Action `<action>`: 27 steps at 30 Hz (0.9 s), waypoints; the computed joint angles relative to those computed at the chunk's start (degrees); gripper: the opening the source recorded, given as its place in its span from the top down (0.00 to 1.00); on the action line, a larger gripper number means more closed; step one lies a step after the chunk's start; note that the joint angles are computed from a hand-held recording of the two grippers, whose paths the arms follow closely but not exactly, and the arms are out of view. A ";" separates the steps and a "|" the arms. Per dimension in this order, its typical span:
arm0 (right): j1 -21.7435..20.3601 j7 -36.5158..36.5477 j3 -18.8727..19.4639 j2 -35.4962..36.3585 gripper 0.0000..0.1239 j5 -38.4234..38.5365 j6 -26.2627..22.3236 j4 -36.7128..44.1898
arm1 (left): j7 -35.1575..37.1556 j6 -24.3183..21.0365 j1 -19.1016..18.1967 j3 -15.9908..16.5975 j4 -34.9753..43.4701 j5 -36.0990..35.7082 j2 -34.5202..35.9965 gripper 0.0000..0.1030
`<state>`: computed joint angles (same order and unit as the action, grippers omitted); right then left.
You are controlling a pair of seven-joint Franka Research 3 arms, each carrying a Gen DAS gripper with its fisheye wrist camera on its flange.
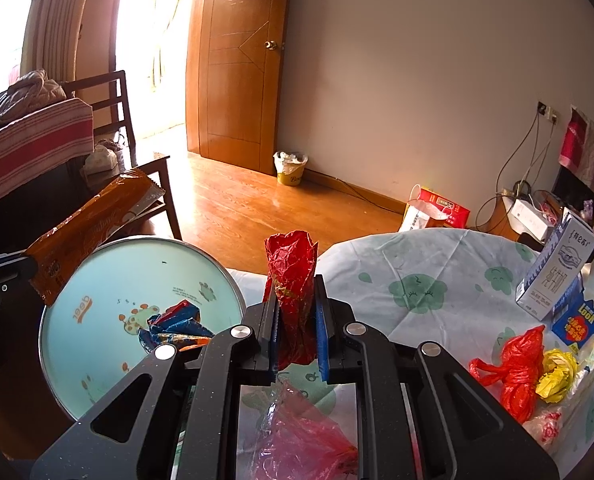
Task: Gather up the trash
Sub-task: 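Open both tools to drop the orange snack bag and red foil into the bucket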
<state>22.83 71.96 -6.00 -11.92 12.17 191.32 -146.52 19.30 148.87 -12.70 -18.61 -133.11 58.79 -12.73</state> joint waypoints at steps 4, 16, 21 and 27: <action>0.01 0.10 -0.01 -0.01 0.88 -0.09 0.07 -0.01 | 0.14 0.11 0.03 0.13 -0.06 -0.20 -0.14 0.98; 0.68 0.33 -0.78 0.01 0.88 -0.54 0.12 -0.04 | 0.47 0.12 0.13 0.14 0.13 -0.42 -0.02 0.98; 0.58 0.39 -0.64 0.11 0.88 -0.61 0.12 -0.02 | 0.43 -0.01 0.06 0.06 0.26 -0.32 0.16 0.98; 0.83 0.42 -0.87 0.14 0.87 -1.02 0.35 -0.21 | 0.31 0.10 -0.02 0.12 0.24 -0.32 0.27 0.97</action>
